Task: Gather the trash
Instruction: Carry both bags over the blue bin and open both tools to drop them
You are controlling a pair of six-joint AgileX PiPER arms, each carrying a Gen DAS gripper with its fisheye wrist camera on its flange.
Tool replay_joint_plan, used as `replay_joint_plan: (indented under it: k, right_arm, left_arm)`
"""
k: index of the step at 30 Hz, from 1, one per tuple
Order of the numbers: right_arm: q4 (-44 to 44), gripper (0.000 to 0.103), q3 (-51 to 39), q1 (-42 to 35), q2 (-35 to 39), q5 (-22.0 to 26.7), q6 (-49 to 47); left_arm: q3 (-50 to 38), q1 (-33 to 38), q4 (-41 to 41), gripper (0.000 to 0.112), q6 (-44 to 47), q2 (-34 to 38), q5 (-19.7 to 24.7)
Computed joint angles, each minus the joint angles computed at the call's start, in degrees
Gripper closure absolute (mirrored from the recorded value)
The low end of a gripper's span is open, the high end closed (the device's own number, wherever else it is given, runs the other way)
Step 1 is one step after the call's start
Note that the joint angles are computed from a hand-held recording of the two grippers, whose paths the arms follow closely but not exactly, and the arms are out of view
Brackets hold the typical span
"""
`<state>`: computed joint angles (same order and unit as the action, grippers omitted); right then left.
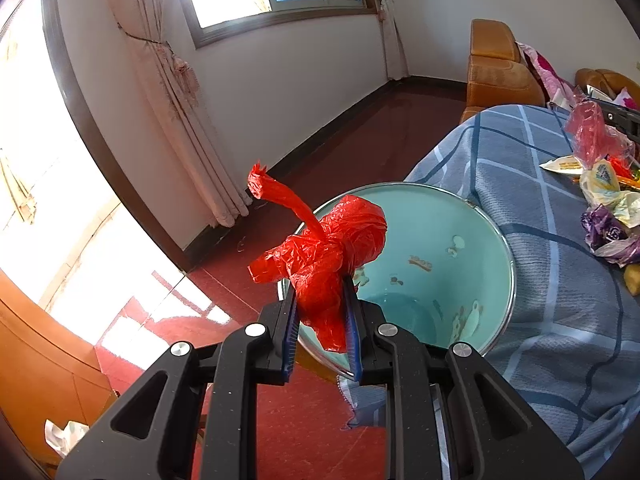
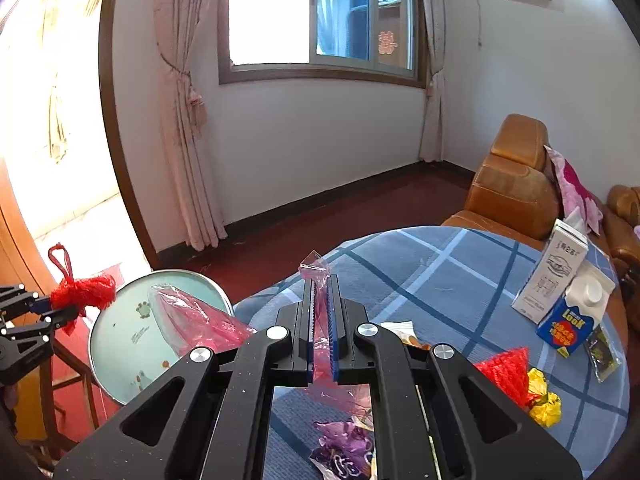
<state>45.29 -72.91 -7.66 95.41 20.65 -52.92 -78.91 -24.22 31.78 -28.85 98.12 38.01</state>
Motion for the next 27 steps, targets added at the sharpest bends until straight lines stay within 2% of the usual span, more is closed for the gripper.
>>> replay_joint_plan:
  k: [13,27]
  right_arm:
    - [5.73,0.097,-0.97,0.69,2.15,2.46,-11.69]
    - [6.91,0.097,-1.17,3.16,4.08,3.86,-19.53]
  left_arm:
    - [0.78,0.56,2.65,0.092,-1.38,0.24,0.54]
    - [1.38,0.68,5.45,0.092,-3.39,1.33,0.40]
